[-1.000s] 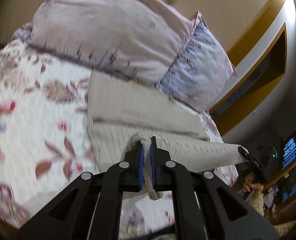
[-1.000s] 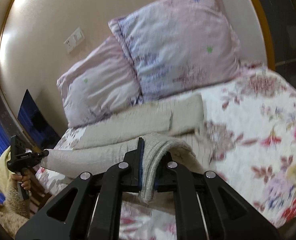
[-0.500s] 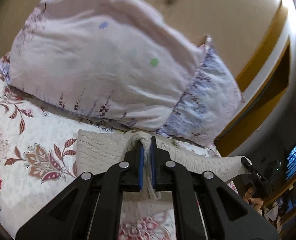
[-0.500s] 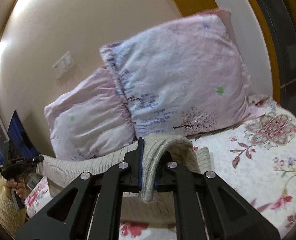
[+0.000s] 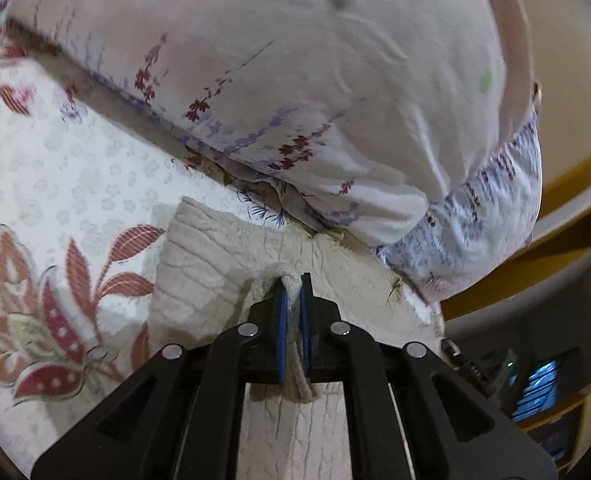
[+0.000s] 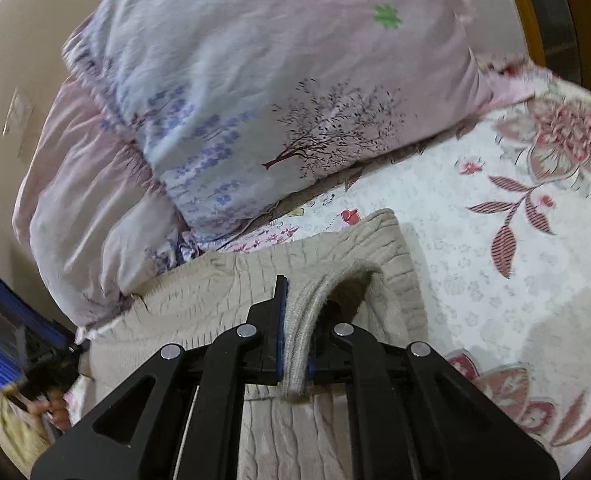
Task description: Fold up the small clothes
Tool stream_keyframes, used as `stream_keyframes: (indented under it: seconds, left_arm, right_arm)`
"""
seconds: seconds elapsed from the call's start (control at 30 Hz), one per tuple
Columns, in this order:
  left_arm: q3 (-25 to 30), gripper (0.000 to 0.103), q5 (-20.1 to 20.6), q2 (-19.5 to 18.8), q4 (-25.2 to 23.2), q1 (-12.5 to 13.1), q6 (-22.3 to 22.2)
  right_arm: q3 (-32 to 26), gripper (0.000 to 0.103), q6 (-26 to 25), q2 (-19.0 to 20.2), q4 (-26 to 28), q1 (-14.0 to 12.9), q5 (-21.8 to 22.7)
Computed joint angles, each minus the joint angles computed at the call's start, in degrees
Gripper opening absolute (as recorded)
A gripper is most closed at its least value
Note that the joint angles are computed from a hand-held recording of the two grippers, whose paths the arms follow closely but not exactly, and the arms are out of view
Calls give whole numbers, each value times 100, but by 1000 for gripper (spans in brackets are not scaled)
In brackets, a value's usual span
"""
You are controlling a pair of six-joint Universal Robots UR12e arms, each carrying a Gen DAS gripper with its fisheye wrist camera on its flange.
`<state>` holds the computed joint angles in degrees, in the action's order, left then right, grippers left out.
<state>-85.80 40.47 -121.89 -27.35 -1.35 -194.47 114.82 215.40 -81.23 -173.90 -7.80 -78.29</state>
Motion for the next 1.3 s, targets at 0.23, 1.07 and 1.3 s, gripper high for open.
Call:
stream_keyframes:
  seconds: [0.23,1.07,1.3]
  left_arm:
    - [223,7,-228,-246,130,-31,-762]
    - [-382,45,1341,489,324,-170,872]
    - [-537,28,1707,568,-86,-208,1376]
  right_arm:
    - [-223,19,833,271,158,-167,547]
    - [222,39,-523,-416,591,7,-863]
    - [224,19,-954,-436,1234,108,-972]
